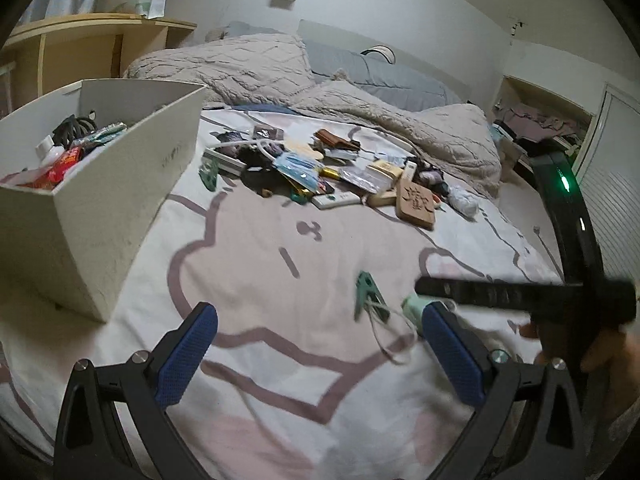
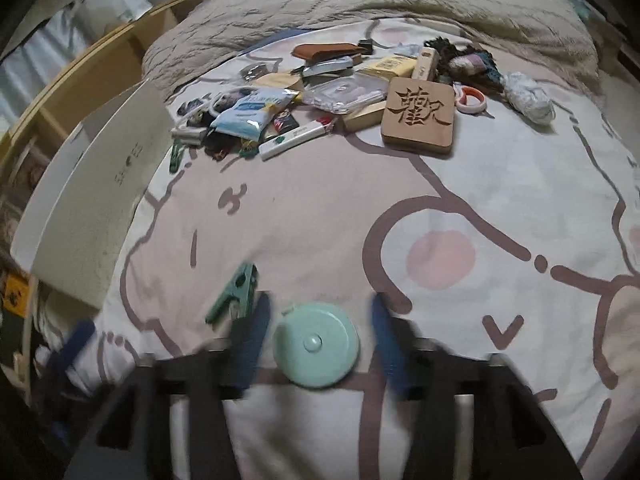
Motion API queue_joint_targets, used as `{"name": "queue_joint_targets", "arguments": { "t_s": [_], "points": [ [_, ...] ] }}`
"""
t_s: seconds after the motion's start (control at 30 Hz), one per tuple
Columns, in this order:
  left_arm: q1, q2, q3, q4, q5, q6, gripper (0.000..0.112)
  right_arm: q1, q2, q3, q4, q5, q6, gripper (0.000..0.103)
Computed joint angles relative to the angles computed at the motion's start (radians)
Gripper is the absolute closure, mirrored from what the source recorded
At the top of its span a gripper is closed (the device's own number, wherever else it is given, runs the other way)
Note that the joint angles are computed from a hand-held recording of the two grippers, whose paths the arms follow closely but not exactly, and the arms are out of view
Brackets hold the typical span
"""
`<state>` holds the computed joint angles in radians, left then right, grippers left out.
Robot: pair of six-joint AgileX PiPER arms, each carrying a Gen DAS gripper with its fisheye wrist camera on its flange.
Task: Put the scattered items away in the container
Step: 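Lift the tape measure with the right gripper while the left gripper approaches the green clothespin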
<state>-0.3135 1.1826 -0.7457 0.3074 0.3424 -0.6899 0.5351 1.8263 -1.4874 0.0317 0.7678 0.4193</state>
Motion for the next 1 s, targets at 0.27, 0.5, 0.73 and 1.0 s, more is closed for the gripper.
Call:
{"name": "queue_joint_targets", "arguments": {
  "t_s": [0.27, 0.5, 0.73, 1.0],
  "points": [
    [0.096, 0.038, -0.025, -0.247, -0.002, 0.306, 0.010, 0.069, 0.036, 0.010, -0.131, 0.041, -0.055, 0.048],
    [0.080, 0.133, -0.076, -0.336, -0.036, 0.405, 0.010, 0.005, 0.059, -0.015, -0.153, 0.095, -0.148, 0.048],
    [0.002, 0.262, -0.165, -0.184, -0.040, 0.301, 0.010, -0.007, 0.066, -0.021, -0.122, 0.085, -0.395, 0.049],
    [-0.017, 0.422, -0.273, -0.177, -0.019, 0.306, 0.010, -0.039, 0.041, 0.031, -0.035, 0.012, -0.607, 0.050]
  ]
}}
